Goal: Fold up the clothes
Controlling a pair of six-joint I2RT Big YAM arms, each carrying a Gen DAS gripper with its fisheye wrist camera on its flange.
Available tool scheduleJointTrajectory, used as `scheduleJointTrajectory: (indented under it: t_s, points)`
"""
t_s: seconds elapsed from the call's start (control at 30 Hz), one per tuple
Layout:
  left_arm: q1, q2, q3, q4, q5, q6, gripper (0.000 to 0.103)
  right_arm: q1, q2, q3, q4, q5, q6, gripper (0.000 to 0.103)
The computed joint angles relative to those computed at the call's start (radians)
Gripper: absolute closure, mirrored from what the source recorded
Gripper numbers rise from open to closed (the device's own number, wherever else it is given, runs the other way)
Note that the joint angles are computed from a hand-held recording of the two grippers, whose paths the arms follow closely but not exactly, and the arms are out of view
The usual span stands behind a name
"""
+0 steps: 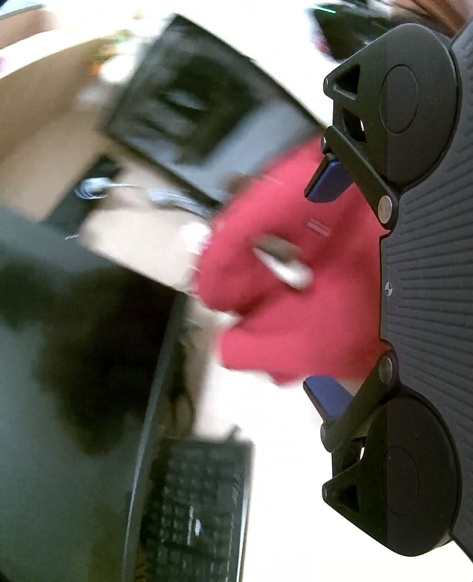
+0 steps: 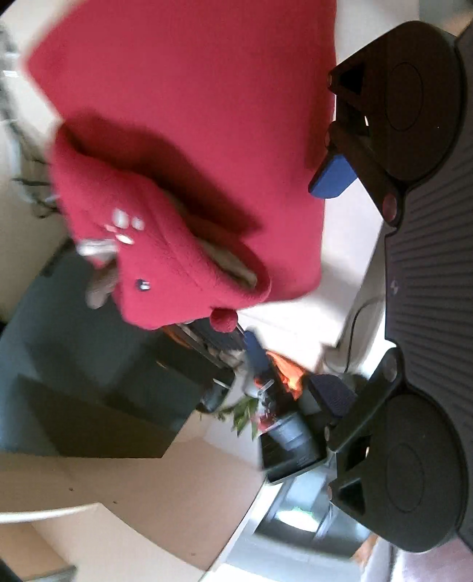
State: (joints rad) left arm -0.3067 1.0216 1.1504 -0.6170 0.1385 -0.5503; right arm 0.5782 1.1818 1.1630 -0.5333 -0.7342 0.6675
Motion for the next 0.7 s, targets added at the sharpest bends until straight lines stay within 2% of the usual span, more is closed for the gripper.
scheduleJointTrajectory:
  t_s: [0.07,0.1,0.17,0.2,0.23,0.33,0.47,0.6,0.7]
  points:
    - [0.008,0.059,0.045,0.042,0.035,-0.062,0.0,-0.007,-0.054,0.0,-0.05,0.083,-0.075,0.0]
    - [0.006,0.093,0.073,0.054,0.045,-0.079,0.0,-0.003,-0.059,0.023,-0.092,0.156,-0.148,0.0]
    - [-0.014,0.16,0.123,0.063,0.025,-0.068,0.0,0.051,-0.03,0.096,-0.181,0.417,-0.351,0.0]
    - [-0.026,0.184,0.144,0.056,0.001,-0.054,0.0,0.087,-0.018,0.116,-0.197,0.559,-0.456,0.0]
    - [-0.037,0.21,0.168,0.044,-0.02,-0.044,0.0,0.109,-0.008,0.114,-0.184,0.648,-0.51,0.0]
    - [-0.068,0.257,0.196,0.001,-0.053,-0.025,0.0,0.131,0.037,0.098,-0.116,0.78,-0.525,0.0]
    - [-0.092,0.242,0.148,-0.065,-0.087,0.042,0.0,0.102,0.064,0.067,-0.09,0.764,-0.381,0.0]
    - [-0.111,0.192,0.072,-0.107,-0.145,0.058,0.0,0.096,0.091,0.086,-0.109,0.74,-0.382,0.0]
    - [-0.11,0.151,0.043,-0.112,-0.126,0.066,0.0,0.082,0.105,0.113,-0.135,0.695,-0.373,0.0]
